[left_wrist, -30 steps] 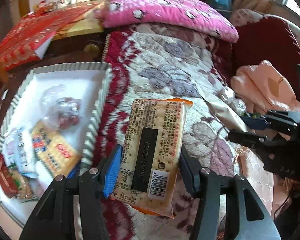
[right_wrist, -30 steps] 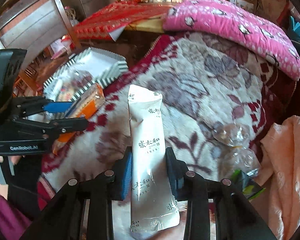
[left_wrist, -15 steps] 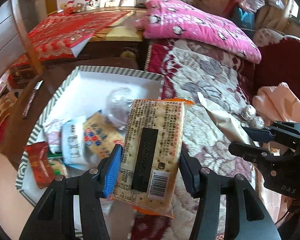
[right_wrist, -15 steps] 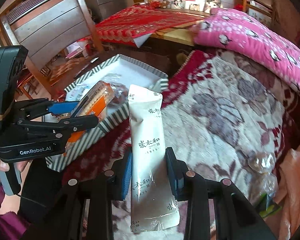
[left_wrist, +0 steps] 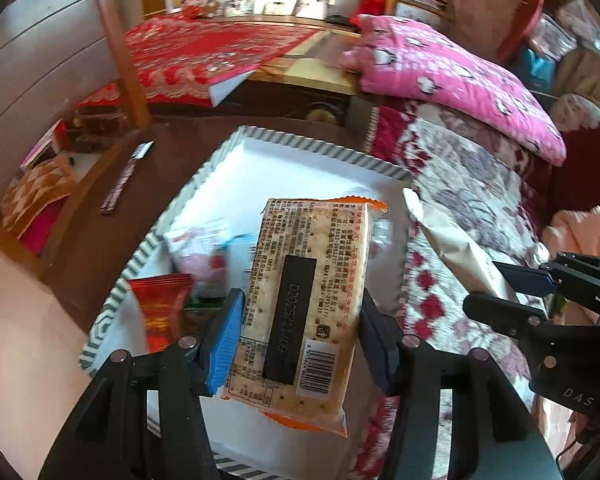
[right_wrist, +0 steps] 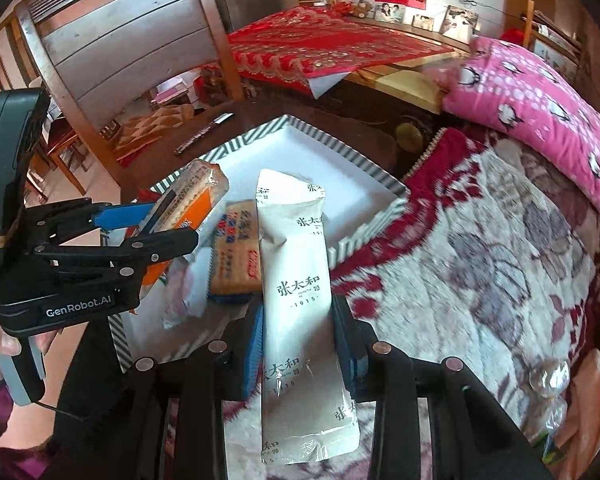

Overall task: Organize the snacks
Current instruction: 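Open both grippers, releasing the cracker box and white bar into the tray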

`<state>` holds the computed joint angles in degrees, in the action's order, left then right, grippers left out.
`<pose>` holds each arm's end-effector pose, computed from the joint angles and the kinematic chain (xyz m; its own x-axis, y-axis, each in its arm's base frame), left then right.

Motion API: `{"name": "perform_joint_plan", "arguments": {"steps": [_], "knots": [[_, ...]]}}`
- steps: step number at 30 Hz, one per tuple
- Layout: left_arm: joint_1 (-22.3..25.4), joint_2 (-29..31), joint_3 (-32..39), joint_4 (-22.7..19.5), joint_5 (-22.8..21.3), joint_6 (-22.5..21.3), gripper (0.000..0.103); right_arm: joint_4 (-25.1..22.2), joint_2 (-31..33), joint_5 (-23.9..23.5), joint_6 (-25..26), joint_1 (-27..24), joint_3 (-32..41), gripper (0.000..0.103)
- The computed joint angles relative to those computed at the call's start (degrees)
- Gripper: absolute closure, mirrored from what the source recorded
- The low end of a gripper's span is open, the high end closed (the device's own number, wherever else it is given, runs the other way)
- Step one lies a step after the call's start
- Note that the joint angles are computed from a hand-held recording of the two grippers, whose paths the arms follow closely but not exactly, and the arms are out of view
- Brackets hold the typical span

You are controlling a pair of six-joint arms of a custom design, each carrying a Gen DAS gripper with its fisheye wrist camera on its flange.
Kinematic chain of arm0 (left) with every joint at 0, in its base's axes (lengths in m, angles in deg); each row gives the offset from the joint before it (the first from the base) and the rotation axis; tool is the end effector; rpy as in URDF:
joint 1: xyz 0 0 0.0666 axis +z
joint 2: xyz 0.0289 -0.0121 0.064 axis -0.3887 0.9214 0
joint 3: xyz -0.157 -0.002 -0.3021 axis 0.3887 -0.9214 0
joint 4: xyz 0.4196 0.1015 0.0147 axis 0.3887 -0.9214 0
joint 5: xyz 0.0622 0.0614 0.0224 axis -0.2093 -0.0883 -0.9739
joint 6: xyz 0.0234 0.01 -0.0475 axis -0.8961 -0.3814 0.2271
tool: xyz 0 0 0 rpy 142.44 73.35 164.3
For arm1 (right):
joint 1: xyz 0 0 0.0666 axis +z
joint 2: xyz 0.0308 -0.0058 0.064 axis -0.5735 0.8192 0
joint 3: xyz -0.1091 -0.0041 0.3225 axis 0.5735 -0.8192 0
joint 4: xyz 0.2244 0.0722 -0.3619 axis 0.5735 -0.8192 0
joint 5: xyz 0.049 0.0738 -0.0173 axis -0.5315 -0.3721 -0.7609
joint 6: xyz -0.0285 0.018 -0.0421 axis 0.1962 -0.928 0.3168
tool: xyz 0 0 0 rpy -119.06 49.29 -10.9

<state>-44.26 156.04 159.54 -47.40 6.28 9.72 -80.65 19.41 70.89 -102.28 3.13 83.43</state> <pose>0.4788 -0.1920 0.4146 -0.7770 0.3149 -0.5451 0.4243 0.9017 -0.0838 0.4177 0.3193 0.4176 -0.8350 -0.0548 -0.5475 -0.1505 0.9798 0.1315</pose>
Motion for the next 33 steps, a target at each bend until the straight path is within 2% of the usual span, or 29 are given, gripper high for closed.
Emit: {"name": "perform_joint_plan", "arguments": {"steps": [11,19,23,26,29,33], "knots": [[3.23,1.74,0.29,-0.43,-3.08,1.83,0.049,-1.34,11.30,-3.92,1.75,0.47,11.23,0.068],[3.08,3.32,1.22,0.29,-5.28,2.24,0.050,-3.10,18.95,-5.65,0.55,-1.20,17.85,0.068],[2.86,4.55,1.98,0.03,-5.43,2.51,0.064,-3.16,20.94,-5.79,-0.66,-1.69,19.51,0.066],[2.93,4.33,1.53,1.29,-5.89,3.25,0.064,-1.43,20.46,-6.34,-2.54,-1.84,18.59,0.061],[3.17,4.30,1.50,1.13,-5.72,3.47,0.059,0.25,18.44,-7.45,-3.35,-1.99,16.26,0.060],[3.09,3.44,1.04,1.64,-6.20,3.68,0.041,1.89,14.98,-6.99,-3.81,-1.65,13.08,0.060]]}}
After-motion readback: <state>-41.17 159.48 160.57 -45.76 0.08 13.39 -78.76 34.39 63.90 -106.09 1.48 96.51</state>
